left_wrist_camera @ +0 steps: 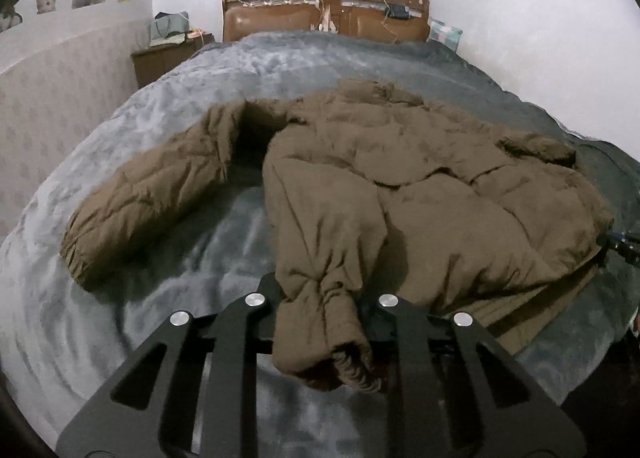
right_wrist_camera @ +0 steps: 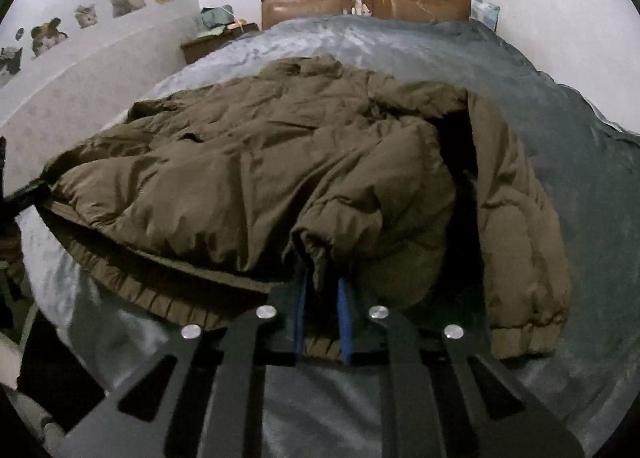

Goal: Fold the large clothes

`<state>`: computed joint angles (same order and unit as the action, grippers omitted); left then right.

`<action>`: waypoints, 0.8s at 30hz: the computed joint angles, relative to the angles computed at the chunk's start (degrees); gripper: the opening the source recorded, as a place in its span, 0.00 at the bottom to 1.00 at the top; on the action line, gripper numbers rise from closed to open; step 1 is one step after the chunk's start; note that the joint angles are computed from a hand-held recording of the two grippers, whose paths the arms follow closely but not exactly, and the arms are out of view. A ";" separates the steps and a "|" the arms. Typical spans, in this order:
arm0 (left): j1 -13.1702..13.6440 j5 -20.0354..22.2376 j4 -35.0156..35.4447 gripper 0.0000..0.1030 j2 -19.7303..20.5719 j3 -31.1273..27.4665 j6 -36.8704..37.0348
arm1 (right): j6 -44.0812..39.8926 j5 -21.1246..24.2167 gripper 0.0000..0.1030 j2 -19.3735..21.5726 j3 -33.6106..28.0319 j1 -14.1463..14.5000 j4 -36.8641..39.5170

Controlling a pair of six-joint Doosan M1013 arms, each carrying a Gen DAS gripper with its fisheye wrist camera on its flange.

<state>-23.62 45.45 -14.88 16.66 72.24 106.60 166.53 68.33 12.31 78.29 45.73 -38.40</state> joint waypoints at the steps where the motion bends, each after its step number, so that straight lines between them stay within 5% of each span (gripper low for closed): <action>1: -0.16 0.89 0.25 0.19 0.00 0.30 0.21 | -0.20 0.18 0.13 -0.15 0.18 0.16 0.52; 3: -0.92 1.17 2.95 0.25 0.26 1.12 0.19 | -0.92 0.60 0.22 -0.26 0.89 0.08 3.12; 6: -0.72 1.23 4.21 0.44 0.34 2.40 -1.39 | 1.61 4.27 0.70 -0.46 1.72 0.05 3.98; 7: -0.48 1.18 3.32 0.50 0.40 2.48 -1.64 | 3.88 5.00 0.75 -0.79 2.20 0.39 2.84; 9: 0.23 0.00 2.77 0.73 0.21 2.59 -2.50 | 9.72 5.13 0.78 -2.12 3.74 1.24 -0.59; 12: 1.63 -0.85 1.51 0.82 0.04 2.26 -2.42 | 12.44 10.65 0.79 -2.30 3.34 1.37 -2.53; 19: 3.01 -8.01 -0.95 0.84 -1.97 3.38 -1.56 | 15.55 16.99 0.84 -1.96 2.44 0.86 -4.45; 24: 4.69 -8.73 0.72 0.87 -2.09 1.89 -4.51 | 18.41 14.24 0.86 -3.75 4.92 1.57 -5.58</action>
